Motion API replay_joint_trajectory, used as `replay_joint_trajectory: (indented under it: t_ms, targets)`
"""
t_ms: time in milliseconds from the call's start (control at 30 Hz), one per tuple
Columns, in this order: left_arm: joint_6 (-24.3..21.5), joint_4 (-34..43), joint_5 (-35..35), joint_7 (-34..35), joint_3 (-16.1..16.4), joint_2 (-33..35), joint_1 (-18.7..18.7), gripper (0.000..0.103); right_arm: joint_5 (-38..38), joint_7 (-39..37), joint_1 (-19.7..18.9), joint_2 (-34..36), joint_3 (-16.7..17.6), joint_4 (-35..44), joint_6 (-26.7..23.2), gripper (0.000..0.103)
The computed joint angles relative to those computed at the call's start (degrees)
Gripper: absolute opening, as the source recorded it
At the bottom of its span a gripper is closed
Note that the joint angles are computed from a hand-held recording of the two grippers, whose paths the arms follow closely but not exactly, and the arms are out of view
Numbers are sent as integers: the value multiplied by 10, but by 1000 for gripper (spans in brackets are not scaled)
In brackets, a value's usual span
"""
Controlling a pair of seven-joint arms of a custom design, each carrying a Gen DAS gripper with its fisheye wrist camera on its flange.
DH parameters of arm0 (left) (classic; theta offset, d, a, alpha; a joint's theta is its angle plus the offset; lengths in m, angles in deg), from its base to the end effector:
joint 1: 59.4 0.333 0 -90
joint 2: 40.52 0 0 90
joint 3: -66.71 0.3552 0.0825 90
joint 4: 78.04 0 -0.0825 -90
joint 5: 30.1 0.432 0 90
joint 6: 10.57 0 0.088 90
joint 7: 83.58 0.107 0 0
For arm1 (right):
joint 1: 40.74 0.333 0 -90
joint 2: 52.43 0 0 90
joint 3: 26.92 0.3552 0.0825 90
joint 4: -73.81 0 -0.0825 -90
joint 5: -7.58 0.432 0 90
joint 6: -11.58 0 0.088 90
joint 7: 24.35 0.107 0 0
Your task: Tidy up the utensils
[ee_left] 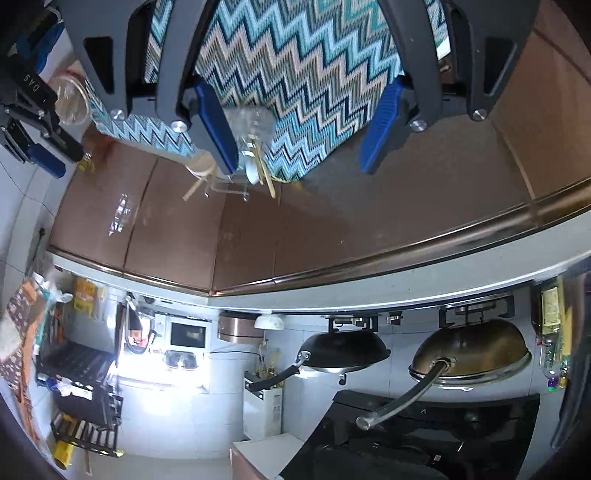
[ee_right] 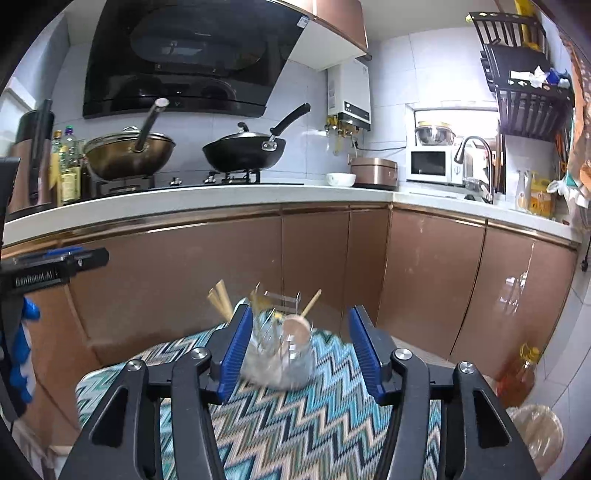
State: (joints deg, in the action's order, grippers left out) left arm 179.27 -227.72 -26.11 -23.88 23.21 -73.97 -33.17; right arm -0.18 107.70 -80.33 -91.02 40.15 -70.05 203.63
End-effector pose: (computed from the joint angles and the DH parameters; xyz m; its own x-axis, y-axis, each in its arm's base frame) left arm 0.4294 -0.1840 0.5323 -0.0381 -0.9985 0.0388 -0.3860 -0.0211 -0.9223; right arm 0.4170 0.3097 0.4942 0.1661 -0.9851 0.0446 -0.3459 -0.1005 -0.9329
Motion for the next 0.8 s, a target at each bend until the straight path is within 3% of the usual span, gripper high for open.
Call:
replay_joint_trajectory:
  t_ms: [100,267,467,567,800]
  targets:
    - [-19,-32,9,11,54,-31,-74,67,-3,-8,72,-7,-45,-33,-19,59]
    - [-43,-68,24,15,98,-71,-138,68,-10,-5,148,-32,-92,-69,-40,64]
    - [-70,-107,39,-21,75,-158,-122,76,-23,20,211,-69,-123,-94,-69,76]
    - [-80,-125,52,-42,61,-206,-107,79,-31,45,226,-98,-127,-101,-90,84]
    - [-77,-178,70,-86,62,-292,-113,80,-59,108,251,-130,-134,-106,-134,90]
